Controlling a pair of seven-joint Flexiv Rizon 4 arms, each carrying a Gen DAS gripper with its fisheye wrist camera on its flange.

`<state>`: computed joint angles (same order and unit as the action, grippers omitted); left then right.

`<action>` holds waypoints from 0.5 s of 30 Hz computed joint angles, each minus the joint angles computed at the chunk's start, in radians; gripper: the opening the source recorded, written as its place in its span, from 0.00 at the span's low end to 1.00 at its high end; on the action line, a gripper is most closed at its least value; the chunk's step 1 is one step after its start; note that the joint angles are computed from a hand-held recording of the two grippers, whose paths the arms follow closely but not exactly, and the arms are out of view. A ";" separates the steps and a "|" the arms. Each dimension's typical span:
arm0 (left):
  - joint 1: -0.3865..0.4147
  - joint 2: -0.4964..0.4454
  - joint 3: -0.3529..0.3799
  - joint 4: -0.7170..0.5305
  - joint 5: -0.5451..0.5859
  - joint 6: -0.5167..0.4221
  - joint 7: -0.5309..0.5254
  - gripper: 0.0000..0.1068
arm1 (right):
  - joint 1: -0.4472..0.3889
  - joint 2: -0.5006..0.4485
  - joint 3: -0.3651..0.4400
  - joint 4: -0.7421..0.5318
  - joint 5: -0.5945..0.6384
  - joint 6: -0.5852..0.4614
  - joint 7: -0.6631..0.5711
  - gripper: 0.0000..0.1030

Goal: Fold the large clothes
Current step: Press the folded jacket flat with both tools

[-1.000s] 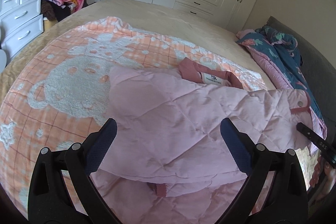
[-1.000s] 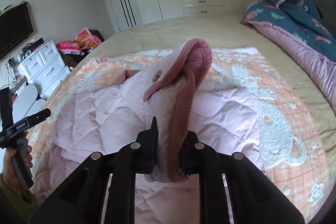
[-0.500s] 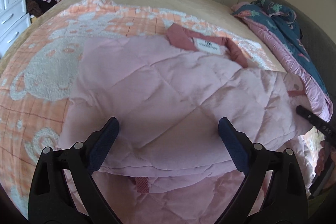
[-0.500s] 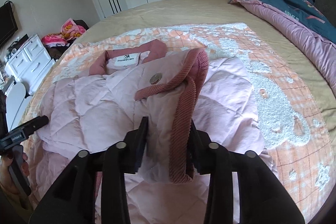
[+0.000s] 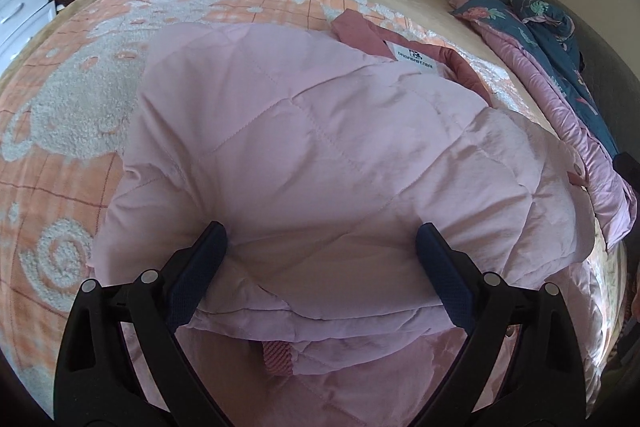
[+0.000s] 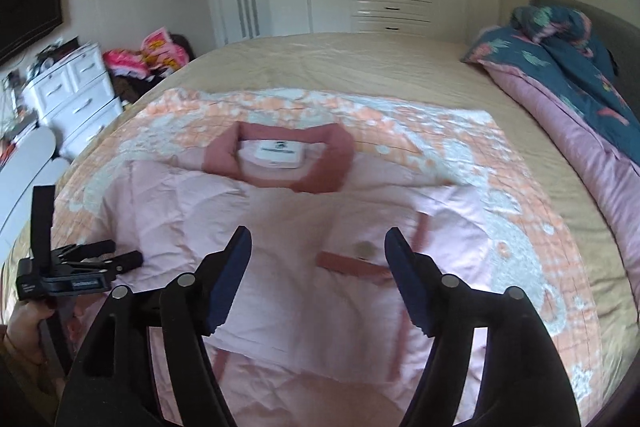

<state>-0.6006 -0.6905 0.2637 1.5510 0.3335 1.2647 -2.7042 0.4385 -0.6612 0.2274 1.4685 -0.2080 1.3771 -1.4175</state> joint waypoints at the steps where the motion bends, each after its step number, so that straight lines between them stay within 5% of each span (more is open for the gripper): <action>1: 0.003 0.000 -0.002 0.003 0.000 0.006 0.000 0.83 | -0.005 -0.012 0.024 -0.023 0.002 -0.031 -0.015 0.68; 3: 0.002 0.000 -0.002 0.001 -0.002 0.004 -0.001 0.83 | -0.012 -0.032 0.068 -0.066 0.021 -0.081 -0.050 0.68; 11: 0.005 0.003 -0.007 0.002 -0.007 -0.002 0.007 0.83 | 0.060 -0.101 0.023 -0.157 0.037 -0.230 -0.039 0.69; 15: 0.004 0.008 -0.009 0.000 -0.005 -0.014 0.012 0.83 | 0.063 -0.134 0.023 -0.179 0.077 -0.264 -0.029 0.78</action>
<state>-0.5968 -0.6824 0.2543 1.5510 0.3289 1.2506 -2.6926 0.5013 -0.7948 0.2504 1.2891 -0.1308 1.1128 -1.4463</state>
